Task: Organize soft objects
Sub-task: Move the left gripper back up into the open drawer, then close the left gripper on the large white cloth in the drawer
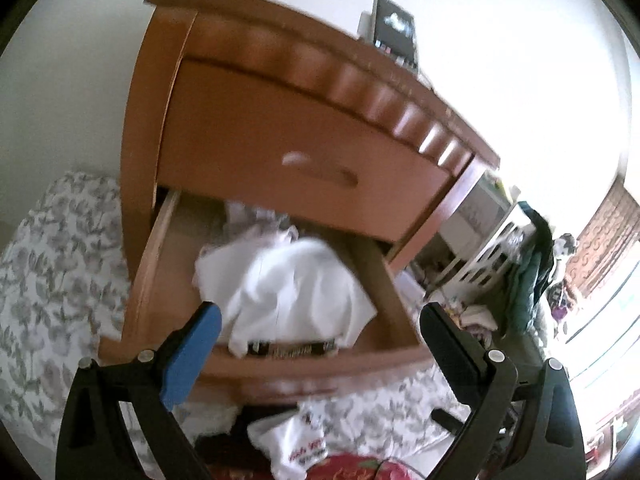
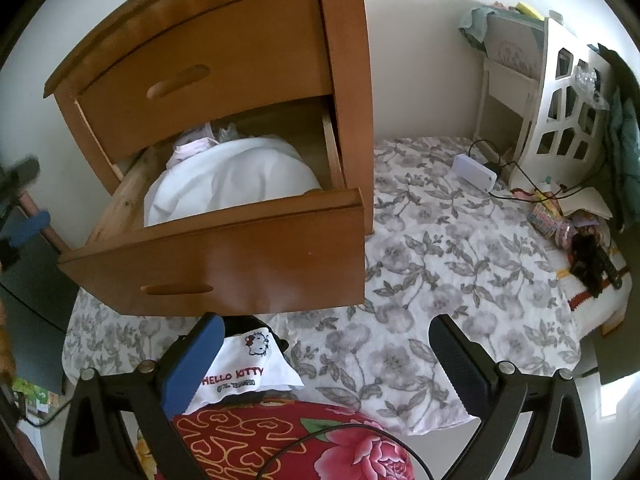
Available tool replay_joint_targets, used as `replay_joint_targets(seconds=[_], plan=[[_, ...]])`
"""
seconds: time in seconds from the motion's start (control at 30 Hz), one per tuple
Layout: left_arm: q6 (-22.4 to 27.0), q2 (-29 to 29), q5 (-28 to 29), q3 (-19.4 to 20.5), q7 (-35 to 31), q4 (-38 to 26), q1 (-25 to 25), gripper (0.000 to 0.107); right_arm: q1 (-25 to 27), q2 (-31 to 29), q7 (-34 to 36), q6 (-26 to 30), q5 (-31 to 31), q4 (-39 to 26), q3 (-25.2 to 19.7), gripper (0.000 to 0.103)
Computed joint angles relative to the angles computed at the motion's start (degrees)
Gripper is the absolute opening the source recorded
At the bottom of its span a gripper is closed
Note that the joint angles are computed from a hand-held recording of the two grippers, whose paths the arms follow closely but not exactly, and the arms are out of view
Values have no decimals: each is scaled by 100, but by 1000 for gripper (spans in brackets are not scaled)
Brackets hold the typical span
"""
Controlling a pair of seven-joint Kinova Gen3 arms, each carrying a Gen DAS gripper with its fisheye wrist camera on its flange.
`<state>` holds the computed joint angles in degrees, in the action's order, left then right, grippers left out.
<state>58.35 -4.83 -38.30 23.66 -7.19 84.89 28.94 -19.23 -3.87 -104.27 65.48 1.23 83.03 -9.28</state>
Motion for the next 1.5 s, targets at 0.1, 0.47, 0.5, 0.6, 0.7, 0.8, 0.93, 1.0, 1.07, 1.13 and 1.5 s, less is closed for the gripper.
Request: replay_joint_targets(seconds=[0.1,0.47,0.5,0.6,0.7,0.8,0.93,1.0,1.07,1.13,1.5], plan=[[358,194,-356,56,-52,-272,63,100,10,23,34,-27,-20,28,19,103],[572,685,-250,-767,-960,-931,260,100,28,149,99,-19,-73,35,62,103],[458,695,-151,-839,-1062,-937,219,100,33,160,123,-17,-90,36,71,103],[199,727,379,-1010,-1467,-1006,-20,100,47,199,136,-6,-109,46,92,103],[198,859,987,-654,-1966,-1188,-710,101,63,238,139,-2,-119,46,111,103],[447,1151,1686,-74,-2610,-1483,-1506,101,65,274,153,1,-137,37,117,103],[1248,1745,2578,-128,-3377,-2151,-1720,101,68,315,177,12,-163,37,130,103],[1622,1997,2832,-659,-3531,-2470,-1357,100,74,326,172,5,-164,50,137,103],[2050,2235,2989,-1190,-3654,-2809,-965,100,79,342,162,13,-170,59,144,103],[2392,2453,3253,-1633,-3834,-3073,-695,100,84,352,167,15,-172,62,149,103],[3713,3474,4083,-1803,-4007,-4141,-758,100,87,406,212,30,-202,77,161,103]])
